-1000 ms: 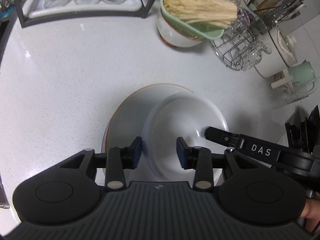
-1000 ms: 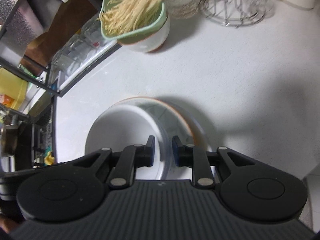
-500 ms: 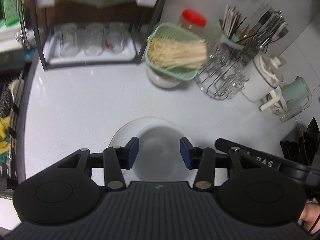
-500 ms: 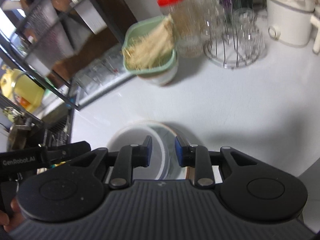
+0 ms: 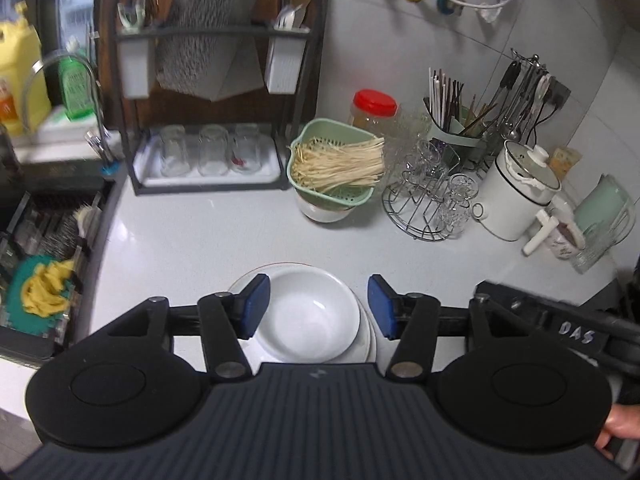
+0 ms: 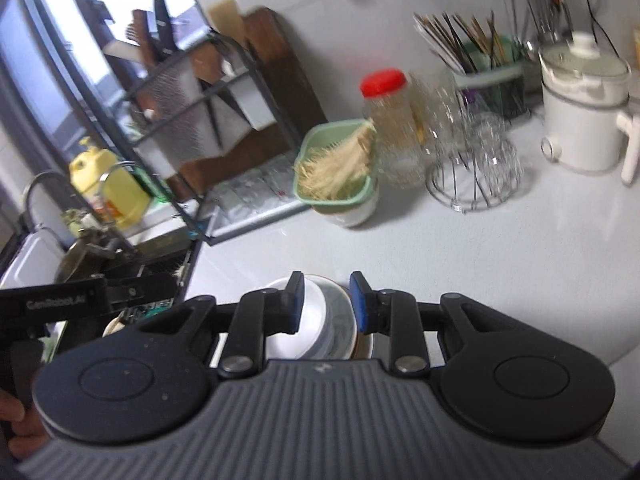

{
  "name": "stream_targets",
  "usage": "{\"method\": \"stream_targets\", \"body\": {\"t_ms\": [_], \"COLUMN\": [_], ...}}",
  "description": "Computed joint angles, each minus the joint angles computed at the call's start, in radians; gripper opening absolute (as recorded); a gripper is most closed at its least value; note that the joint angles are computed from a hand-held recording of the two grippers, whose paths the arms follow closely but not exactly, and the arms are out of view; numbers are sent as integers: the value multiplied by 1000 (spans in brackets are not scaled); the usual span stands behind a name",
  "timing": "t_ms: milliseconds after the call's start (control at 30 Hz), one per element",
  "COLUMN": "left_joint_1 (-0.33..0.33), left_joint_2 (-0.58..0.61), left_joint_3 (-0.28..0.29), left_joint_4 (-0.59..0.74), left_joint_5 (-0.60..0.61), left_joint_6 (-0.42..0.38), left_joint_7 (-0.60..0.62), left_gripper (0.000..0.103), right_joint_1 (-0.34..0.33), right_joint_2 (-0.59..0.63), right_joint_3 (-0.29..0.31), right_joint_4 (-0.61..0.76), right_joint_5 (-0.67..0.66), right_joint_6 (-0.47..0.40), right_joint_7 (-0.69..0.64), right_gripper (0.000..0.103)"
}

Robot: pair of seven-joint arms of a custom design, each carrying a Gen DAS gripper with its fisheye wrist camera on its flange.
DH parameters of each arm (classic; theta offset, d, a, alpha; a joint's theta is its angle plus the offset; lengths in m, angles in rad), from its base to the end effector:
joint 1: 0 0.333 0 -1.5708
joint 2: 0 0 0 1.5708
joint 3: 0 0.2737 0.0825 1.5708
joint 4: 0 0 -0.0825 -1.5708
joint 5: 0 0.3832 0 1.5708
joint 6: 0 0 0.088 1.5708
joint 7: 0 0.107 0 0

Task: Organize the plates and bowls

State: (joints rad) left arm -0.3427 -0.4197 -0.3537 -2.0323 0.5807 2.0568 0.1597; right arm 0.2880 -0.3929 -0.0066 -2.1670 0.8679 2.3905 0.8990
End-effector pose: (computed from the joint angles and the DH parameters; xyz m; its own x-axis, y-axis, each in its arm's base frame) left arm 0.3718 -0.3082 0.6230 0.4415 -0.8782 0.1840 -0.5702 -0.4329 -0.6981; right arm 0.4764 0.1442 0.5875 0.5778 -0.7198 -0.3848 -0.6763 -0.1584 -0.7194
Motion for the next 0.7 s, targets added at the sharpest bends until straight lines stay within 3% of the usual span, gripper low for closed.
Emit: {"method": "stream_targets", "body": {"t_ms": [133, 233, 267, 300, 367, 567, 700], "left_joint_1": [-16, -43, -53, -63, -85, -181, -237], "left_joint_2": [26, 53, 61, 78, 125, 196, 214], "left_joint_3": [-73, -120, -131, -148, -181, -216, -207], "left_joint_4": [63, 121, 135, 159, 220, 295, 298], "left_joint_5": [32, 68, 80, 100, 133, 185, 191], "left_joint_6": [-89, -176, -200, -234, -324, -456, -481], "left_joint_7": [-82, -128, -141, -149, -166, -240, -293], "left_gripper": [62, 66, 73, 78, 91, 99, 99], "right_joint_1": [-9, -18, -16, -15, -28, -49, -64], "right_joint_2": [-76, -138, -159, -178, -216, -331, -403], "right_joint_3": [-36, -62, -74, -83, -84, -119, -135], "right_joint_4": [-54, -99, -116, -135, -173, -260, -315], "right_joint_5": [12, 27, 42, 56, 68, 88, 95], "right_joint_6": [-12, -29, -31, -28, -8, -21, -34], "right_joint_7": [-75, -131, -164, -197, -214, -265, -284], "right_gripper": [29, 40, 53, 73, 88, 87, 87]}}
